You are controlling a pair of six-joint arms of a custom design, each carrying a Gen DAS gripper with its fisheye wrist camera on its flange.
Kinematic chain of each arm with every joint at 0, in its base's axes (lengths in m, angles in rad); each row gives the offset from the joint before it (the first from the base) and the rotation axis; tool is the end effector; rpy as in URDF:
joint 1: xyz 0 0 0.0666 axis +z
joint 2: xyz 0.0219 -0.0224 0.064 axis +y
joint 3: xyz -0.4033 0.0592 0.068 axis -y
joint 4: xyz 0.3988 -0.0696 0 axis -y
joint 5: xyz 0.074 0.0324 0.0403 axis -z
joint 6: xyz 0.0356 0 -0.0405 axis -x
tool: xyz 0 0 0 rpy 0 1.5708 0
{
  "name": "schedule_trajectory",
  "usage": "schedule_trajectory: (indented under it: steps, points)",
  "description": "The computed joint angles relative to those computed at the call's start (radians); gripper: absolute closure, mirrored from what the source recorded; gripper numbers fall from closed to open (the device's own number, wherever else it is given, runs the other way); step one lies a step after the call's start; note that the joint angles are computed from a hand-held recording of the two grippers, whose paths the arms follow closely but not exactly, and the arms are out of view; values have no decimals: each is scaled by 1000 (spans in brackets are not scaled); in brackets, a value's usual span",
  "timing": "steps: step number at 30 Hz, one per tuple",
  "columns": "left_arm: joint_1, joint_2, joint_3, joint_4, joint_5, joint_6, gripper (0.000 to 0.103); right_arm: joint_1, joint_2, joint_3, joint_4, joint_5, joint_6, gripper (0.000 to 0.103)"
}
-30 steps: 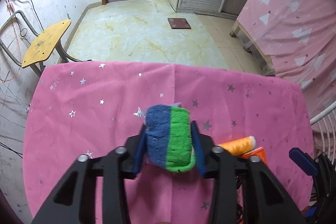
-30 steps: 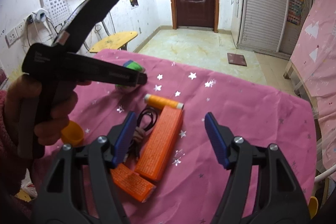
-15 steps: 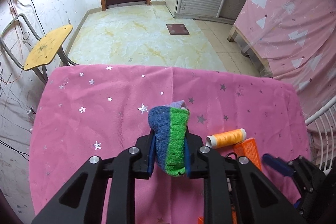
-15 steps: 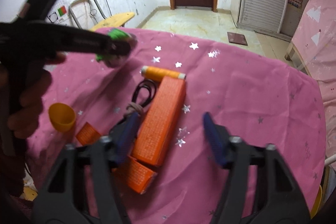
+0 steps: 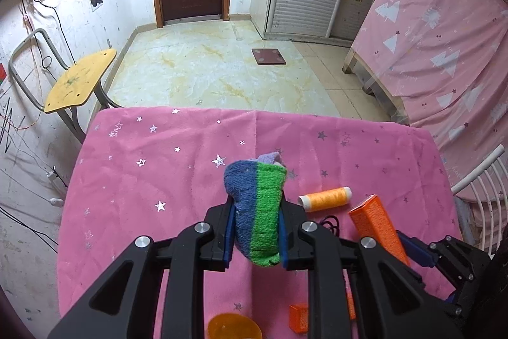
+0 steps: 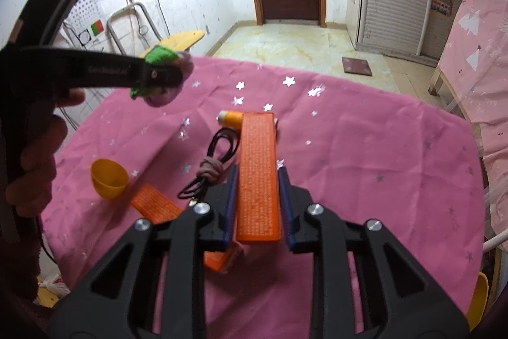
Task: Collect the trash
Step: 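Carry the sponge and orange block with both tools to the yellow bin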
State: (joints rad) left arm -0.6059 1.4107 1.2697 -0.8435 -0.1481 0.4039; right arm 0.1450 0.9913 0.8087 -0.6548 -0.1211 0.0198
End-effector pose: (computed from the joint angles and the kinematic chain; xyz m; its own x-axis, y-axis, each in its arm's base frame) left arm 0.3972 -0.2693 0.3925 -0.8246 0.0984 -0.5571 0.1871 0.9768 -0.1044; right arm 0.3192 0.0506 0.3515 -0.7305 -0.1265 -0.6710 -0.2380 0.9683 0.0765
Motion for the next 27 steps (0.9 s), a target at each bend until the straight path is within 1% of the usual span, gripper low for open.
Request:
schedule_trajectory:
  steps: [6,14,21,24,27]
  points:
    - [-44,-21,10,-16,-37,11,89,-46,-79,-19,-2,-10,12,81]
    - [-146,-28,57,-46,-110,12,88,-168,-180,-44,-17,-79,36,81]
    - [-243,-2,115,-75,-168,14,88,-325,-254,-67,-46,-176,75,81]
    - [-276,17,139,-85,-182,15,88,-408,-278,-76,-56,-228,93,81]
    - [-313,41,169,-96,-193,18,88,-515,-298,-85,-70,-292,121,81]
